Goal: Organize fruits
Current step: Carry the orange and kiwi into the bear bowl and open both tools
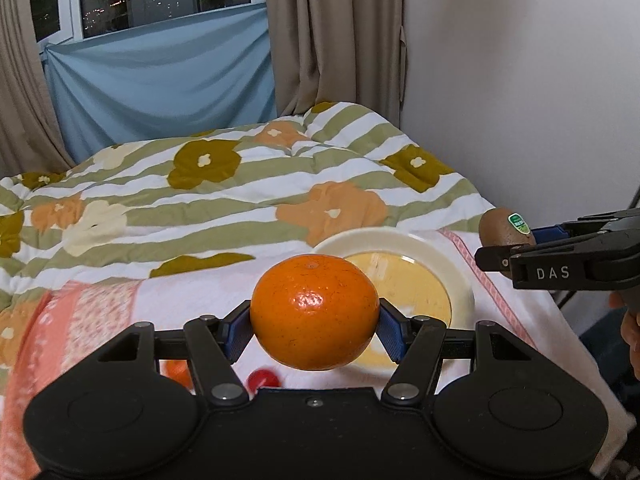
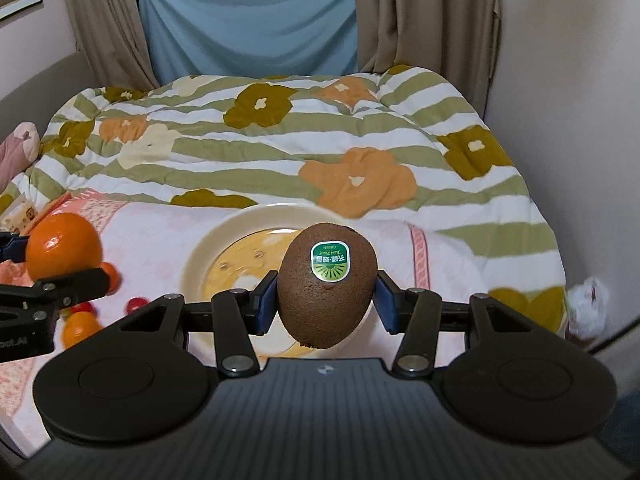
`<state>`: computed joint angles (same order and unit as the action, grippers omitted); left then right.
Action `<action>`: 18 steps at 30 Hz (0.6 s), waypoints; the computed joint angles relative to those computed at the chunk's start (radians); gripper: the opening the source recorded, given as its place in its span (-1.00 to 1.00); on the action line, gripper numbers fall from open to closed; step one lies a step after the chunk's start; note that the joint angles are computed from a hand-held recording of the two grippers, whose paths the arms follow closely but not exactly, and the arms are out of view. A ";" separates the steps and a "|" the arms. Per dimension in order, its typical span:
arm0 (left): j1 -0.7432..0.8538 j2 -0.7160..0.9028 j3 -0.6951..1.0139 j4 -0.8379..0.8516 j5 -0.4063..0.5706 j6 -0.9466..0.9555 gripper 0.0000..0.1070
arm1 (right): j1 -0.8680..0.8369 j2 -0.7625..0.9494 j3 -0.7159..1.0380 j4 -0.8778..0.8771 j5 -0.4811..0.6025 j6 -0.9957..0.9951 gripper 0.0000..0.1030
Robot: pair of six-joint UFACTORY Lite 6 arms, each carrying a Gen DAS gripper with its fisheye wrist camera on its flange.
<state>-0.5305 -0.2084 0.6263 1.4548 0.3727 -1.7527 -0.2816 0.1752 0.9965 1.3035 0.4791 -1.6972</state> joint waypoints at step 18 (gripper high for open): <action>0.105 0.830 0.635 0.312 -0.114 -0.193 0.26 | 0.050 0.640 0.671 -0.223 0.065 0.252 0.25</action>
